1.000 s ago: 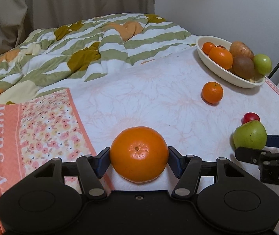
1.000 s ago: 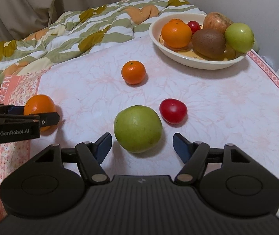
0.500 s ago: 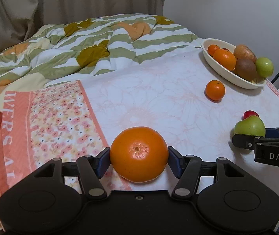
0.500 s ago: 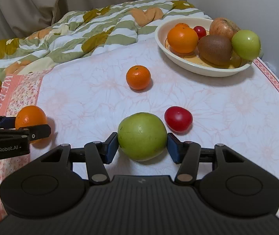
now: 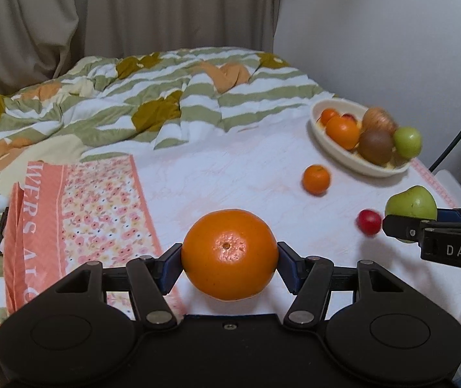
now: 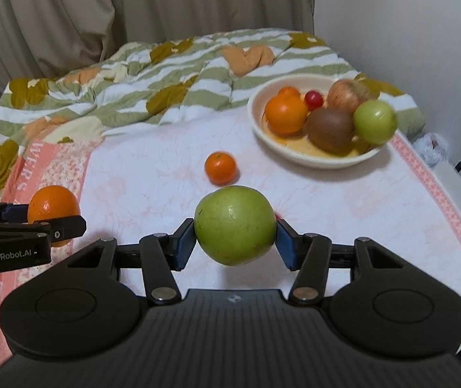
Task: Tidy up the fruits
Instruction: 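Carry the orange and green apple over the white bowl with both tools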
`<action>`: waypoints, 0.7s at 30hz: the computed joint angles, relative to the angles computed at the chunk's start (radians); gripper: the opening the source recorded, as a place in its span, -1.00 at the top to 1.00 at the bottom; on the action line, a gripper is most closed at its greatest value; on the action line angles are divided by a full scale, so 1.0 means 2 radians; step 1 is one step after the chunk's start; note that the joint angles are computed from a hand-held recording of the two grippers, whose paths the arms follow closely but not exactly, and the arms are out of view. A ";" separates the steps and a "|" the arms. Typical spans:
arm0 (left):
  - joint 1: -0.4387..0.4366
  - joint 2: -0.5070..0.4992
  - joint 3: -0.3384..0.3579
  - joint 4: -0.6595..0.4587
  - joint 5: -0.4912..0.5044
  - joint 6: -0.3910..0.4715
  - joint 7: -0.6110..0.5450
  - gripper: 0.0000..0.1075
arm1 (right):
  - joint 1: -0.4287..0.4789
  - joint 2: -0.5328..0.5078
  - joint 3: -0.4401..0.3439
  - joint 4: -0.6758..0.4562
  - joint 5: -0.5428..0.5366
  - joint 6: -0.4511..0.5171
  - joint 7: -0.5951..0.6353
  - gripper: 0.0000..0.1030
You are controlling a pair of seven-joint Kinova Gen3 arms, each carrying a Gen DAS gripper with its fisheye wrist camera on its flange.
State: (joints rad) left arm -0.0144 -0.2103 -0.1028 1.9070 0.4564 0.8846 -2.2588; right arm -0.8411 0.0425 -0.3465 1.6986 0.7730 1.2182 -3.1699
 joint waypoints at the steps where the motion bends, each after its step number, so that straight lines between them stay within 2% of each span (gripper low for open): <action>1: 0.008 -0.006 -0.001 -0.001 -0.006 0.000 0.012 -0.21 | 0.001 -0.009 0.000 0.004 0.001 -0.001 0.002 -0.33; 4: 0.048 -0.026 0.000 -0.001 -0.038 -0.012 0.071 -0.21 | 0.017 -0.041 -0.001 0.026 -0.003 -0.018 0.021 -0.33; 6: 0.033 -0.038 0.035 -0.001 -0.052 -0.019 0.112 -0.21 | 0.033 -0.061 -0.006 0.042 -0.007 -0.034 0.038 -0.33; 9: -0.013 -0.056 0.105 -0.005 -0.064 -0.022 0.173 -0.21 | 0.074 -0.102 -0.005 0.066 -0.039 -0.076 0.096 -0.33; 12: -0.058 -0.073 0.174 -0.011 -0.075 -0.025 0.234 -0.21 | 0.057 -0.138 0.049 0.083 -0.064 -0.104 0.157 -0.33; 17: -0.137 -0.090 0.290 -0.030 -0.090 -0.029 0.335 -0.21 | -0.013 -0.189 0.163 0.100 -0.079 -0.125 0.258 -0.33; 21: -0.176 -0.092 0.369 -0.050 -0.122 -0.035 0.417 -0.21 | -0.073 -0.222 0.255 0.101 -0.077 -0.133 0.340 -0.33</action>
